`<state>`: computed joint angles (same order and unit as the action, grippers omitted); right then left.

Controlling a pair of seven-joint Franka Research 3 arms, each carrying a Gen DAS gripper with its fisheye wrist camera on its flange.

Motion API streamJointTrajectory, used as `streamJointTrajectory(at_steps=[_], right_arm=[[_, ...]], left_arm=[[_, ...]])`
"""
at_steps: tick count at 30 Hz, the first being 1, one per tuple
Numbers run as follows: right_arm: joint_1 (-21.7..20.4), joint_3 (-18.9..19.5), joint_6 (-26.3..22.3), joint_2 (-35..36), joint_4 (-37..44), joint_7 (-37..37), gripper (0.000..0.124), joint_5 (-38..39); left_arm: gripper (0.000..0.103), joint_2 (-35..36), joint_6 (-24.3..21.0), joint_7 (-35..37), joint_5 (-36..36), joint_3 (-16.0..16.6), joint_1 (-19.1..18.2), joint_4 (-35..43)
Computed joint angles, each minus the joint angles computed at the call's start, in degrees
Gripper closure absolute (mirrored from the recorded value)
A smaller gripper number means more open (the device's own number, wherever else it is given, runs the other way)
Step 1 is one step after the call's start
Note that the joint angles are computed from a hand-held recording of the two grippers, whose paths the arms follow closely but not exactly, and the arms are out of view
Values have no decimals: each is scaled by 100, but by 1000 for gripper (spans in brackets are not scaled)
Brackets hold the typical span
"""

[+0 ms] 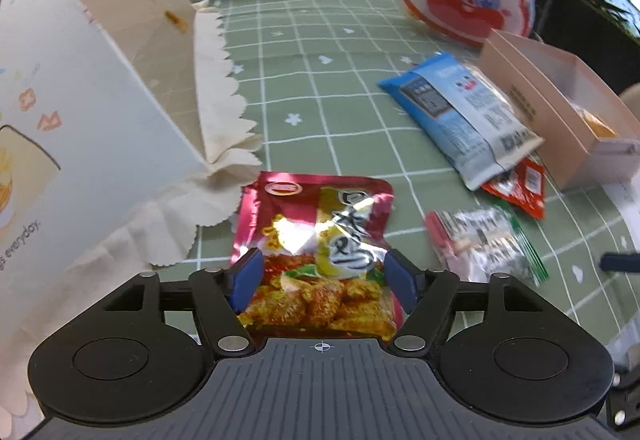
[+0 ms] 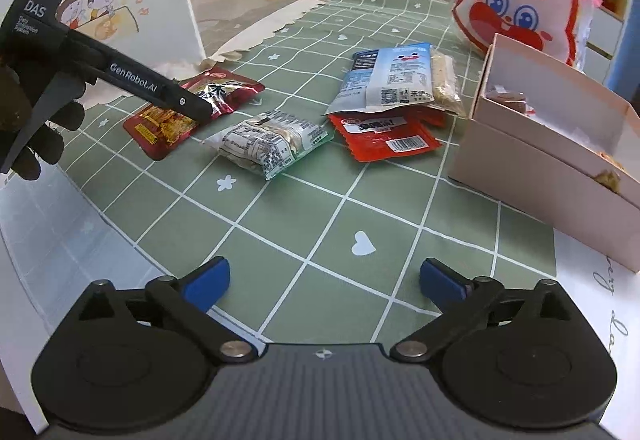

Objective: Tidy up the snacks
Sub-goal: 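Lift the red spicy-chicken packet with the left tool toward the pink box, then grasp the clear white-wrapped snack with the right tool while the left tool carries the red packet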

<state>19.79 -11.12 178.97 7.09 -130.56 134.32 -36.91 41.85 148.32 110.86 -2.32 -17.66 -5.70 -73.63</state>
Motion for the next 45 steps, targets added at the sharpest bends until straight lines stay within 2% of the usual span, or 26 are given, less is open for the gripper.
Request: streamJointTrajectory(at_steps=[7, 9, 12, 14, 16, 18, 20, 23, 28, 32, 35, 38, 39, 41, 45], right_arm=[[170, -244, 39, 2, 29, 702, 21, -692], [191, -281, 18, 1, 51, 986, 21, -945], [118, -199, -70, -11, 88, 1287, 21, -1182], [20, -94, -113, -22, 98, 1376, 21, -1250], [-87, 11, -110, -28, 90, 1358, 21, -1245], [-153, 68, -96, -24, 90, 1338, 21, -1251], [-184, 98, -82, -27, 83, 1318, 21, -1273], [-247, 140, 7, -16, 60, 1119, 21, -1169], [-94, -67, 91, 10, 95, 1464, 21, -1567], [-222, 90, 83, 9, 67, 1059, 21, -1206], [-203, 85, 106, 4, 32, 788, 21, -946], [-80, -48, 121, 5, 31, 842, 21, -988], [-65, -62, 123, 5, 30, 836, 21, -981], [-19, -111, 121, 8, 34, 877, 21, -1019], [30, -157, 116, 19, 62, 1027, 21, -1166]], left_arm=[[15, 487, -289, -253, 13, 92, -134, 741], [12, 549, -178, -358, 186, 235, -262, 803], [7, 660, -157, -586, 389, 375, -380, 960], [7, 654, -206, -576, 353, 283, -298, 956], [7, 490, -71, -451, 307, 179, -173, 648], [12, 258, 239, -215, 301, 77, -44, 176], [29, 12, 476, -43, 123, -120, 154, -259], [38, -365, 733, -94, -6, -167, 260, -823], [48, -904, 1251, 22, -445, -488, 642, -1764], [65, -1315, 1406, 218, -1116, -961, 1087, -2302], [71, -1641, 1466, 652, -1858, -1405, 1478, -2688], [83, -1913, 1236, 1060, -2790, -1742, 1812, -2927], [83, -1966, 1087, 1195, -3125, -1843, 1926, -2953], [83, -2055, 1045, 1227, -3326, -1735, 1847, -3026], [81, -2020, 1303, 991, -3010, -1107, 1239, -3039]])
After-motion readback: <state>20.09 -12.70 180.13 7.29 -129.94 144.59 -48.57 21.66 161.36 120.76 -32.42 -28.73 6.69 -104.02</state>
